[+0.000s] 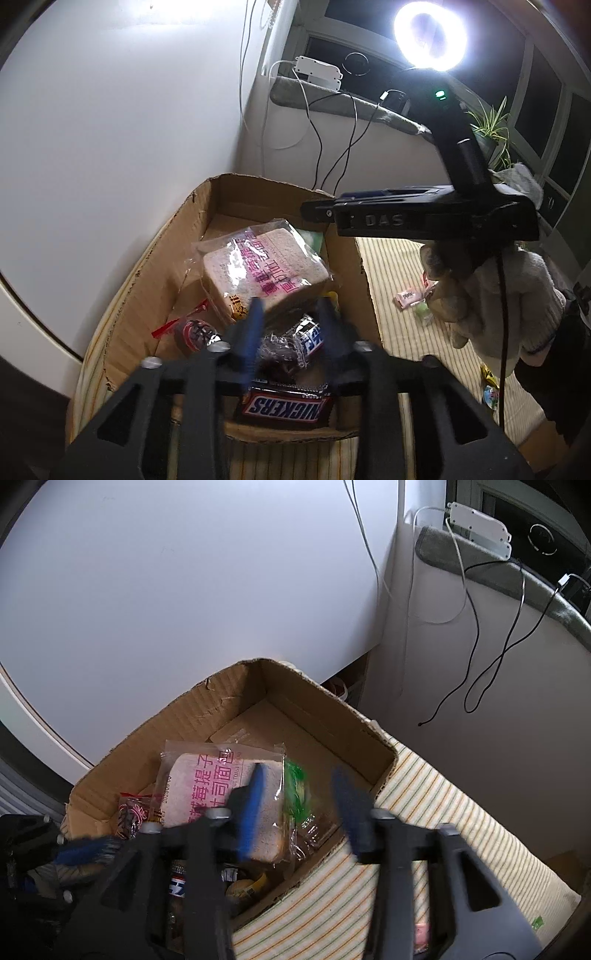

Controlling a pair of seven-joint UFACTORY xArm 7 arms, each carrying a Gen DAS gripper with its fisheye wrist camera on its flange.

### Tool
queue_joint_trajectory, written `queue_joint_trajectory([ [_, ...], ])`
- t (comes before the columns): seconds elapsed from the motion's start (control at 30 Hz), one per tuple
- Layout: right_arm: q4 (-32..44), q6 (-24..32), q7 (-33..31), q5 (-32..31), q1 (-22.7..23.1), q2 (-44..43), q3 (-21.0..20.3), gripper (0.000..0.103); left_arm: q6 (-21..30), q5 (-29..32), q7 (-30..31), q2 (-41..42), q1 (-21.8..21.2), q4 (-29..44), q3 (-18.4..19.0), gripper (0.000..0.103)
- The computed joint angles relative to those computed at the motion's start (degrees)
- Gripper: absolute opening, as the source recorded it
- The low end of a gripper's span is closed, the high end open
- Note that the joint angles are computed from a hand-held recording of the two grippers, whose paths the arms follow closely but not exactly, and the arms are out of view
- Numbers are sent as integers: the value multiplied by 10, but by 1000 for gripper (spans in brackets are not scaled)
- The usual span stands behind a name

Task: Organize snacks
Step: 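Carry both packets over the box and open both grippers to drop them, then pull both open grippers back from the box over the bed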

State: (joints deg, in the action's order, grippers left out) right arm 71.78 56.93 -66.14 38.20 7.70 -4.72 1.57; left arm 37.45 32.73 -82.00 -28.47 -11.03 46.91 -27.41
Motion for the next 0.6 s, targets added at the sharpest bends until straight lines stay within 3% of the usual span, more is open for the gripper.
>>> queue_joint_trajectory([
  [0.03, -2, -1, -2, 4, -1, -4, -1, 63, 6, -1, -1, 2, 1, 3, -2, 53],
  [0.1, -1, 4, -3, 9, -3, -8, -5, 64, 20, -6, -4, 2, -2, 8, -3, 65],
  [0.23, -6, 10, -11, 18, -10, -20, -14, 72, 49, -14, -14, 4, -8, 20, -7, 75],
  [0.43, -15, 23, -29, 18, -26, -42, -35, 73, 75, -8, -28, 25, -24, 50, -21, 77],
  [0.6, -17, 41, -47, 40, -47, -56, -64, 73, 109, 34, -48, 64, -40, 93, -44, 77],
])
